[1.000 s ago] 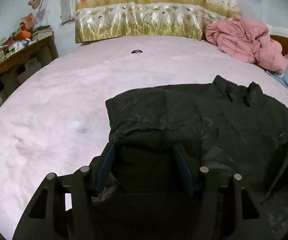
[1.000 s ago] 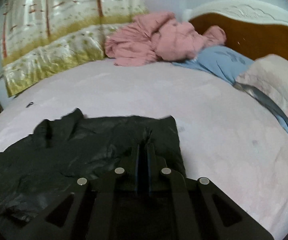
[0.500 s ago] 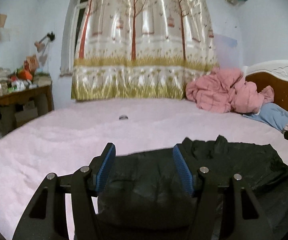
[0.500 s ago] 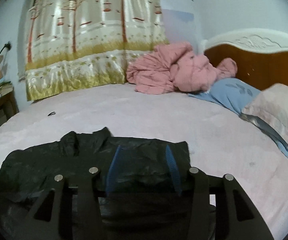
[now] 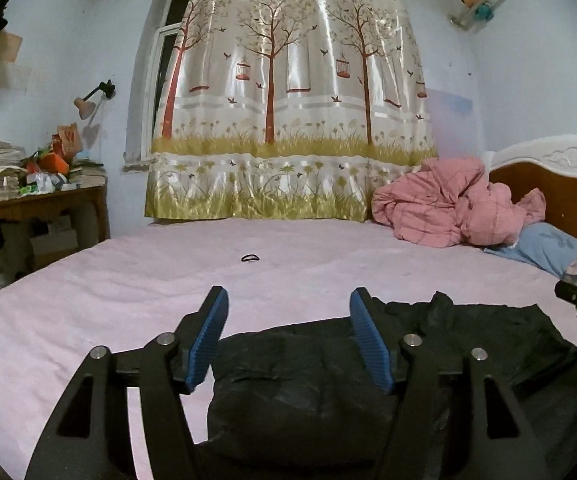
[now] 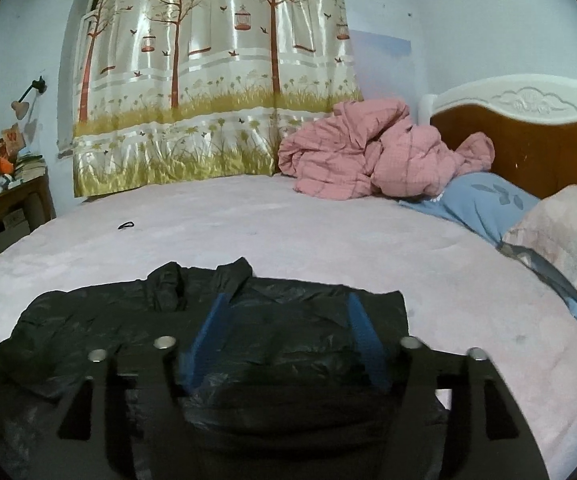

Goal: Fold large clothes

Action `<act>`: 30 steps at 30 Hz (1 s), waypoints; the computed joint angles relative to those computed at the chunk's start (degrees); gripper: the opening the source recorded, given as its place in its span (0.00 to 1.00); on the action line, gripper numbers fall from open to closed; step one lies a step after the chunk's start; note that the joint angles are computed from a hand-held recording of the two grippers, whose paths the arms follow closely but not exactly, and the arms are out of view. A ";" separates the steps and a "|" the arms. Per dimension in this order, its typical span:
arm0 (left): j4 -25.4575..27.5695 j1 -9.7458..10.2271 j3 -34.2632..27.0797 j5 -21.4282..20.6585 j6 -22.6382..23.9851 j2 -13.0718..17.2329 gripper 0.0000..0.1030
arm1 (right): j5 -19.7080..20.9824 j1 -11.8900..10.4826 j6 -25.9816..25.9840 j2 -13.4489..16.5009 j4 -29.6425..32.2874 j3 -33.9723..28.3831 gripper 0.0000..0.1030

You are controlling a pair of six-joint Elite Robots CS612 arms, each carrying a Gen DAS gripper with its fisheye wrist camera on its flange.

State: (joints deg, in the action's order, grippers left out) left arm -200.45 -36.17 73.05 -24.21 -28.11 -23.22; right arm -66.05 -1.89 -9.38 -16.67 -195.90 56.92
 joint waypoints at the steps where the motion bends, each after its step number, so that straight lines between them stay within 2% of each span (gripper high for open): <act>1: -0.04 -0.05 -0.11 0.27 0.30 0.06 0.69 | -0.54 0.09 0.29 0.17 -1.06 -0.03 0.83; 3: -0.74 -0.22 -0.75 1.44 1.63 0.55 0.85 | -1.52 0.22 0.96 0.56 -2.47 -0.33 0.88; 7: -5.62 -0.56 -2.36 2.34 6.69 1.77 1.00 | -0.84 0.08 1.16 0.51 -1.31 -0.58 0.88; 9: -7.91 -0.72 -3.10 3.15 8.82 2.27 1.00 | -0.68 -0.04 2.06 0.62 -1.97 -0.70 0.91; 11: -8.64 -0.77 -3.25 3.41 9.18 2.38 1.00 | -0.69 -0.14 2.79 0.76 -3.34 -0.73 1.00; 18: -9.73 -0.82 -3.42 3.72 9.43 2.46 1.00 | -0.05 -0.30 3.79 0.90 -6.66 -0.53 1.00; 27: -17.13 -1.56 -6.03 5.18 17.18 3.87 1.00 | 0.06 -0.37 3.74 0.75 -6.98 -0.41 1.00; 30: -20.81 -2.36 -6.48 6.46 19.37 3.97 1.00 | 0.07 -0.72 4.24 -0.20 -7.35 1.15 1.00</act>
State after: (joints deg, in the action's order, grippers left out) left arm -221.26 -38.53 66.56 -17.75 -8.74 -19.25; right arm -65.98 -2.60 -5.15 -16.88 -203.25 58.07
